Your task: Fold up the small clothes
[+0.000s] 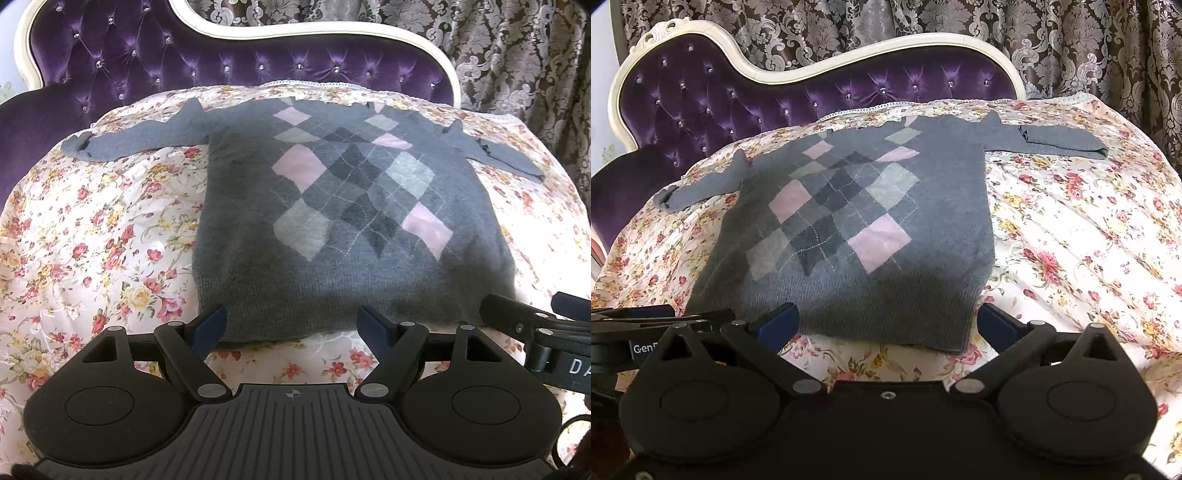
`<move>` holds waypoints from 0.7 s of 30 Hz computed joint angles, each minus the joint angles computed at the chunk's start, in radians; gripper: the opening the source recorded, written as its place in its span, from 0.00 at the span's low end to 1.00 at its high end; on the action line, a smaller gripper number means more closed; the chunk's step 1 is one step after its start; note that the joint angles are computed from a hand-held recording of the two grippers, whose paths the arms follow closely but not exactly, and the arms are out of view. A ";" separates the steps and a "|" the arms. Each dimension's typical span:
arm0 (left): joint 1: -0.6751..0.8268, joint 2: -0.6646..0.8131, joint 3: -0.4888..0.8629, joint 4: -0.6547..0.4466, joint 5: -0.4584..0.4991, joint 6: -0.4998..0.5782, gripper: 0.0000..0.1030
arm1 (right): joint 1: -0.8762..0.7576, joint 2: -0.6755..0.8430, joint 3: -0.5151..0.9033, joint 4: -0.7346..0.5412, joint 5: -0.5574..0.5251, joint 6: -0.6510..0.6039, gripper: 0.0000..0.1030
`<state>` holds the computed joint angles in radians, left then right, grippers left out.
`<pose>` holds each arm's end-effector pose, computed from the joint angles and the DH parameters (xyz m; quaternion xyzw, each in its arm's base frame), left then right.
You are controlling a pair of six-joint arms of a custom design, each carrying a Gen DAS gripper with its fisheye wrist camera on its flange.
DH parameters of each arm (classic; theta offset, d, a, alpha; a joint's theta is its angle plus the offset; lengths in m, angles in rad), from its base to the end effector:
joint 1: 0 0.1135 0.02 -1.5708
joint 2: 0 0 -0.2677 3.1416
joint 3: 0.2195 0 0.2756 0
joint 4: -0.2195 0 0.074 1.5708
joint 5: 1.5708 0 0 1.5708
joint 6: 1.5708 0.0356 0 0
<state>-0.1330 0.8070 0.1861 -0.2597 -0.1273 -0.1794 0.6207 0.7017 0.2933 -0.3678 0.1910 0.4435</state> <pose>0.1573 -0.0165 0.1149 -0.0433 0.9384 0.0066 0.3428 0.1373 0.0899 0.1582 -0.0445 0.9176 0.1196 0.3765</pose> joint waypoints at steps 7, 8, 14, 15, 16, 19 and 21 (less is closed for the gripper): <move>0.011 0.007 -0.003 0.015 0.003 0.007 0.74 | -0.002 0.011 0.002 0.007 -0.002 0.000 0.99; 0.012 0.008 -0.002 0.017 0.002 0.008 0.74 | -0.002 0.013 0.003 0.009 -0.003 -0.001 0.99; 0.008 -0.004 0.003 0.027 -0.035 0.015 0.74 | -0.004 0.014 0.011 0.015 0.010 -0.013 0.99; 0.009 -0.009 0.006 0.029 -0.041 0.019 0.74 | 0.000 0.012 0.013 0.018 0.024 -0.016 0.99; 0.014 -0.017 0.010 0.033 -0.042 0.027 0.74 | 0.005 0.010 0.017 0.020 0.041 -0.024 0.99; 0.018 -0.019 0.031 0.053 -0.057 0.043 0.74 | 0.012 0.008 0.033 0.039 0.098 -0.066 0.99; 0.008 0.000 0.048 0.079 -0.085 0.065 0.74 | 0.002 0.015 0.044 0.069 0.116 -0.094 0.99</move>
<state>-0.1254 0.8073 0.2345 -0.1811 -0.2121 -0.1145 0.6225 0.7164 0.3375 -0.2990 0.3067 0.3500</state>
